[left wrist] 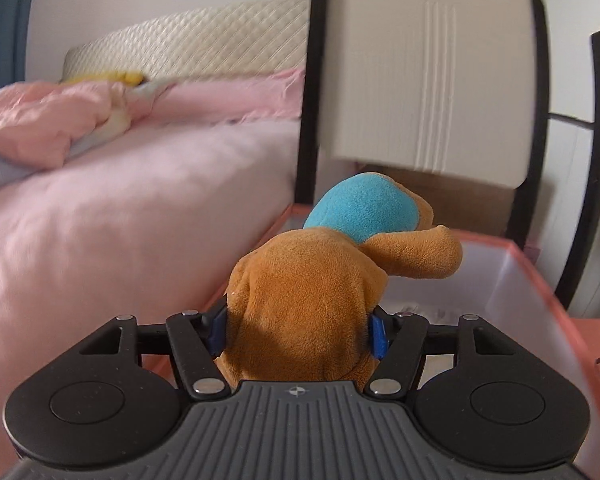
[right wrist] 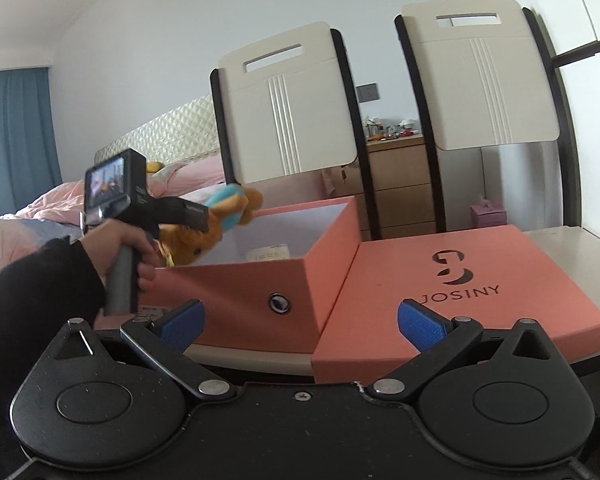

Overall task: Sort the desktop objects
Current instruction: 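Lower the orange plush into the pink box and open the left tool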

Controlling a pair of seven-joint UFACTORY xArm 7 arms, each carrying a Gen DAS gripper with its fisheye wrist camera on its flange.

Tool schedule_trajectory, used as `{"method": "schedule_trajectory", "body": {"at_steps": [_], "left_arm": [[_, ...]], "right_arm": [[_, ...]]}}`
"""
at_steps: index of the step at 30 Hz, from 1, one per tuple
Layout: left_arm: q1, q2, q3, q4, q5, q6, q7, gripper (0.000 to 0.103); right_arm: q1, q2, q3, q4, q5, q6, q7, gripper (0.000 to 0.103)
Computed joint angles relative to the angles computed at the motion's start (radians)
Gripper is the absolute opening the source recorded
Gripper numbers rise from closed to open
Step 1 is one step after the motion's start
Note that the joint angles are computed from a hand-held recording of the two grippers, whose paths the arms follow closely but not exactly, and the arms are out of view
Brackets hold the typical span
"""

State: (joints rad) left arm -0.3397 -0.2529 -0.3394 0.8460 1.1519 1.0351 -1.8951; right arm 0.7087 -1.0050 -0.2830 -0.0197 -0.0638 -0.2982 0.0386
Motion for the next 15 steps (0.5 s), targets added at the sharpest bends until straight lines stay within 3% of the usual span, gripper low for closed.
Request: {"method": "schedule_trajectory", "body": {"at_steps": [6,10,15], "left_arm": [[-0.007,0.01,-0.004,-0.006,-0.027,0.032,-0.035,0.075],[-0.013,0.012,-0.001,-0.017,-0.012,0.022,-0.043,0.086],[-0.013,-0.023,0.003,-0.053,-0.013,-0.019,-0.059,0.092]], "right_arm": [[-0.033,-0.016,0.036,-0.006,0.005,0.024,0.008,0.102],[-0.051,-0.029,0.048,-0.009,0.015,0.038,0.012,0.102],[-0.068,-0.027,0.069,-0.011,0.022,0.04,0.012,0.102]]}}
